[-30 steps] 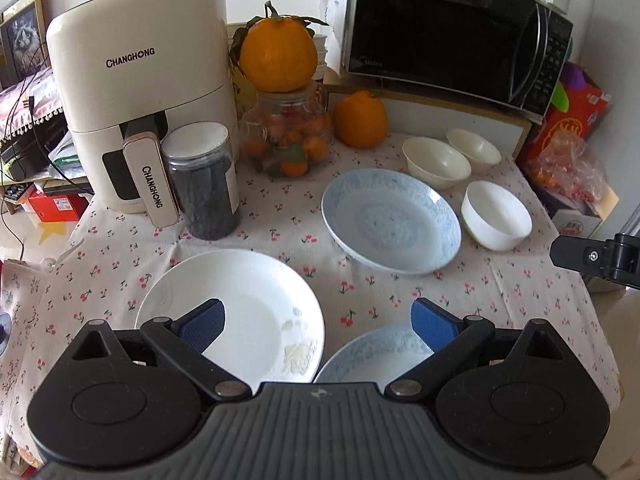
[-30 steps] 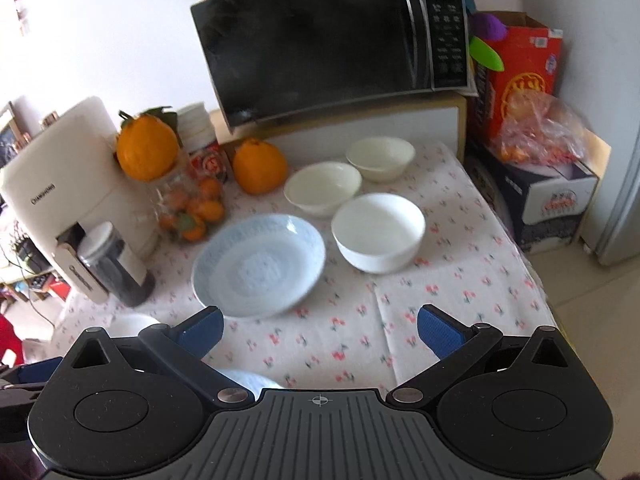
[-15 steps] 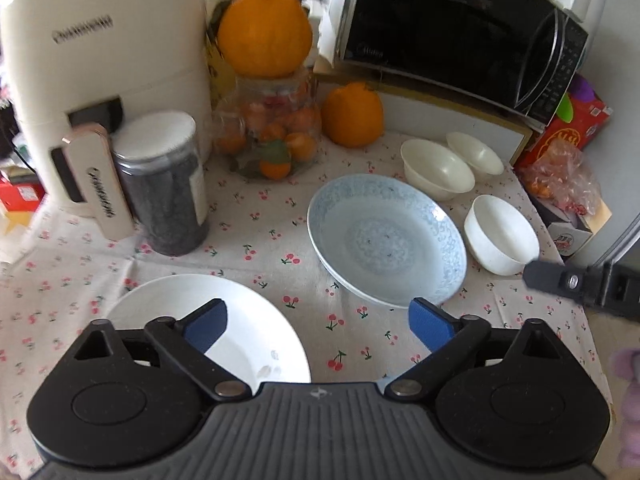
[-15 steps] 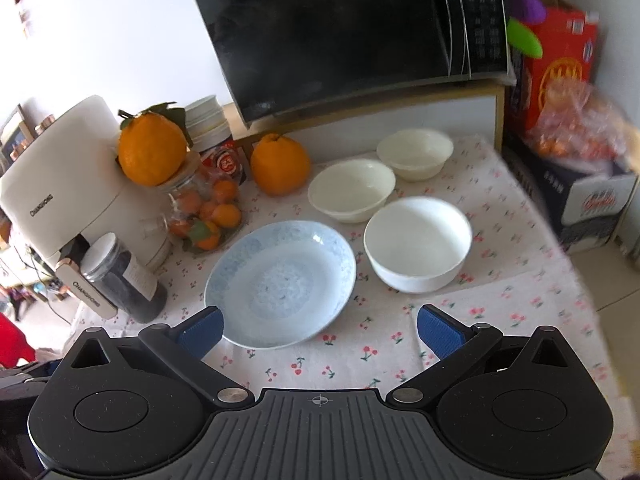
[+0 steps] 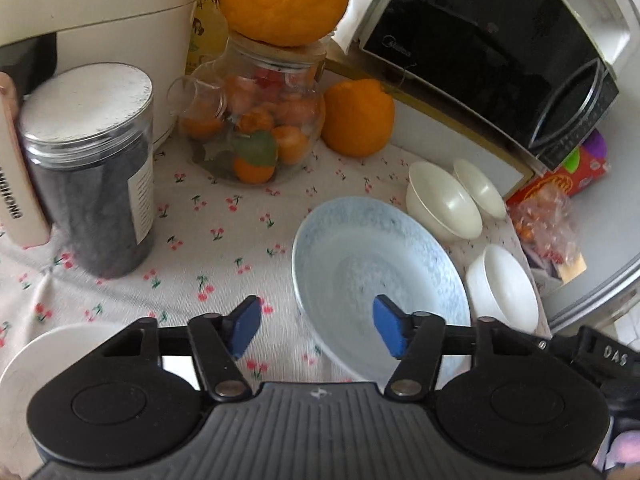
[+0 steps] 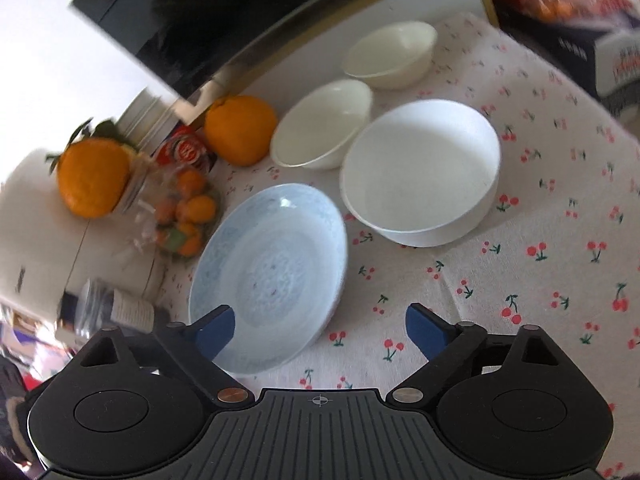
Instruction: Organize plates and bowls
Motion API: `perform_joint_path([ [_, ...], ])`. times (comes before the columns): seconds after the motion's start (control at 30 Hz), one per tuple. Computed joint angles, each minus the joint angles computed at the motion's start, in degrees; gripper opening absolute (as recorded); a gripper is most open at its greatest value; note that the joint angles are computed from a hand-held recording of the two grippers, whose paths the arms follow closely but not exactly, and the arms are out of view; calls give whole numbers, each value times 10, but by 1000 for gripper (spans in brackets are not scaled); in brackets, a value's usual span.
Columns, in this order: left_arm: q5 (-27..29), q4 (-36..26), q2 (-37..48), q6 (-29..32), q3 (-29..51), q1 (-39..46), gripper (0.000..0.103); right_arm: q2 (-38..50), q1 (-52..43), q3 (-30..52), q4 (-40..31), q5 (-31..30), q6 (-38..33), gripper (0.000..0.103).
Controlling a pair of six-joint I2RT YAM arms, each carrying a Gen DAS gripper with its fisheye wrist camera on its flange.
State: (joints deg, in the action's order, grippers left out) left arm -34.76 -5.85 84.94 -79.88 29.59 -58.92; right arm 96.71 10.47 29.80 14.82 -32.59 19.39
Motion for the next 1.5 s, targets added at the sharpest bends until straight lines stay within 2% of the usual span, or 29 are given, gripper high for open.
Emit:
perform_joint_path([
  [0.2,29,97,15,24,-35,53,39,84,-9,26,56,-26,57,68],
  [0.43,62,185,41,28,-61,90,23,133,-3,41,104,-30,111,44],
  [0.5,74,200,50,30,-63,96,17,139,0,43,110,-28,118,39],
  [0.73,88,220,58,16,-75,102,10,151,12,50,114,-22,114,18],
  [0.83,94,232,59,15,-83,105,7,154,11,50,116,-30,105,11],
  [1.07,85,189,57,41,-62,88,6,149,9,48,118,-33,75,10],
  [1.3,61,113,64,75,-20,53,7,119,4,40,76,-28,34,10],
  [1.5,56,79,68,91,3,28,9,92,-16,28,38,-30,2,10],
])
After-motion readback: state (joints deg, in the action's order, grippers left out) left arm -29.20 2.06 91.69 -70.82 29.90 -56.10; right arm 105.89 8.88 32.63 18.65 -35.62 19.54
